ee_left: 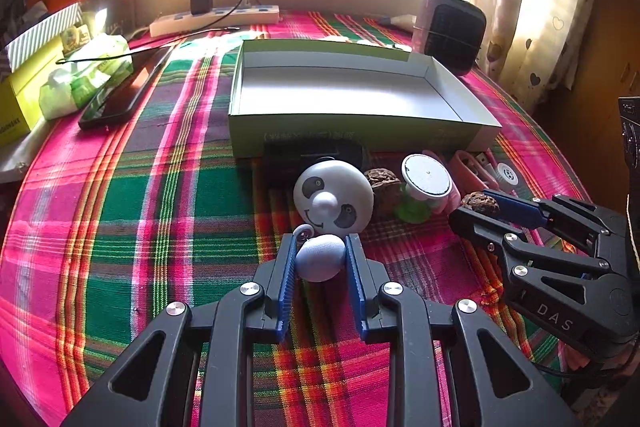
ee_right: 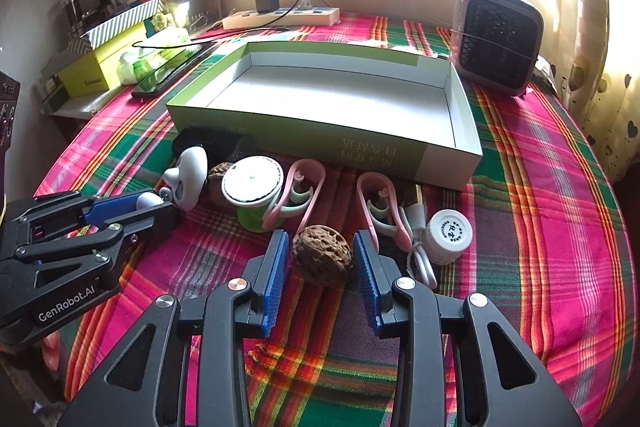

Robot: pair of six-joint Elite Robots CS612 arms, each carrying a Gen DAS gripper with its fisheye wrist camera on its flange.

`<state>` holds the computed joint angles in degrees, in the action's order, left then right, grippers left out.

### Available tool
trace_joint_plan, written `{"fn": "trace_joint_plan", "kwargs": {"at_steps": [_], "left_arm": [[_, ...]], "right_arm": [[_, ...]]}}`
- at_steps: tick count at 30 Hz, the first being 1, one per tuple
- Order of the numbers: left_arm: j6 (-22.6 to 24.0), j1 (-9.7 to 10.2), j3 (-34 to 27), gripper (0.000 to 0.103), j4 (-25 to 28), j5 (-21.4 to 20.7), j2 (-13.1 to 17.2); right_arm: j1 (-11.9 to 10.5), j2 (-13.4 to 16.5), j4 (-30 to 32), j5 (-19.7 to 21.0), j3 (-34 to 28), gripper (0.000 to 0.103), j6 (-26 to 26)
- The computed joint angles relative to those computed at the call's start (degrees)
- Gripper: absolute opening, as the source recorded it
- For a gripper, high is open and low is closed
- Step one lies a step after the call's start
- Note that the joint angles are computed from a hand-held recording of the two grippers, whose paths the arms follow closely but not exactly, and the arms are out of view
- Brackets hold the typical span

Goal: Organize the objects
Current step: 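Lift the white egg with the left tool while the right tool lifts the walnut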

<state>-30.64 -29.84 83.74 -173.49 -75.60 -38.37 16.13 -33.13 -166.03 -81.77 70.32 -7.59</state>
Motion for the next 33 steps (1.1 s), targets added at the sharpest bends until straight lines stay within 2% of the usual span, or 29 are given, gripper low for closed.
{"fn": "trace_joint_plan", "kwargs": {"at_steps": [18,33], "left_arm": [[-0.2,-0.03,-0.3,0.022,0.5,0.6,0.1],[1.5,-0.12,0.1,0.022,-1.8,2.0,-1.2]], "right_arm": [[-0.3,-0.3,-0.5,1.5,0.6,0.033,1.0],[-0.8,-1.0,-2.4,4.2,0.3,0.033,1.8]]}}
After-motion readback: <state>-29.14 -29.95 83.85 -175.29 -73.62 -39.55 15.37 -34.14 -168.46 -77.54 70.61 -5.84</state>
